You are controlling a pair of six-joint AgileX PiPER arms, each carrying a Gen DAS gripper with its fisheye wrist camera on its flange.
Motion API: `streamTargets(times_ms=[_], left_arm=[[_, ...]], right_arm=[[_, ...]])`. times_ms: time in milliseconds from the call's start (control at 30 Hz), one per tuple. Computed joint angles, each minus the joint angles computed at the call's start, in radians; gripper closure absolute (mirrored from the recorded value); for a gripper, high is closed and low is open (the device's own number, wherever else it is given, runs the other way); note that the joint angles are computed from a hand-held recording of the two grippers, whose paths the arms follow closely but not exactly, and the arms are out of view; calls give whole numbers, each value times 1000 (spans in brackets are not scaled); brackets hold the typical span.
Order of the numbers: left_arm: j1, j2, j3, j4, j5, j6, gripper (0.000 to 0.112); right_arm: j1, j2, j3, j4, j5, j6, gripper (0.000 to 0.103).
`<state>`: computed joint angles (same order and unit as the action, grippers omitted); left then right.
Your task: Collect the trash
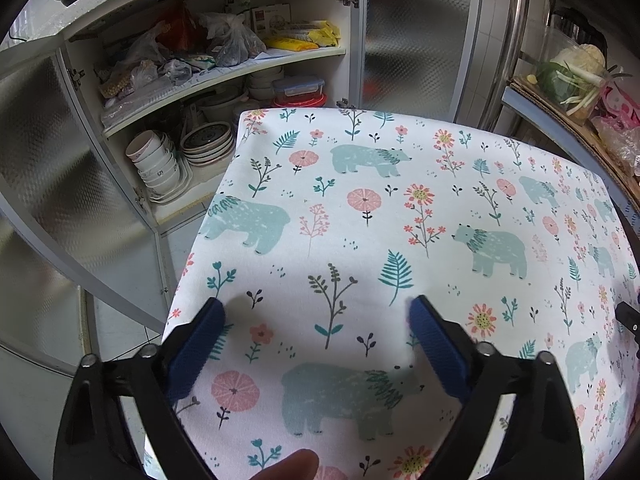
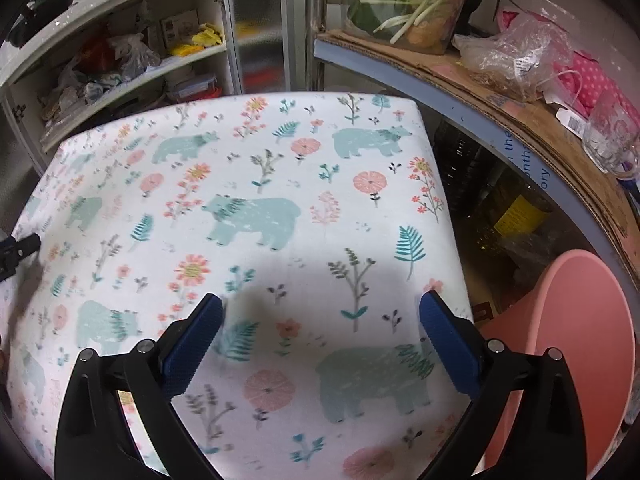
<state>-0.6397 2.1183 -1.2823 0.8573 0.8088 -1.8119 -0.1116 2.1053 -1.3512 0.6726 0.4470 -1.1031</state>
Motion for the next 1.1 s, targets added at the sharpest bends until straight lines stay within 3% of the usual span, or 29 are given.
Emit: streamTargets(times_ms=[133,433,700,1100], left_arm=[[-27,-44,35,11,-10,-45,35],[-150,-108,-5,43,136,-89,44],[-226,-132,-48,66,242,-90,45],[-257,-146,-58,87,293,-96,45]], right_arm=[[15,-98,127,180,-61,-176,4],[25,-286,327,488,-110,-448,4],[7,-331,367,499,-100,-454,4],[12,-362,401,540,-106,-502,4]])
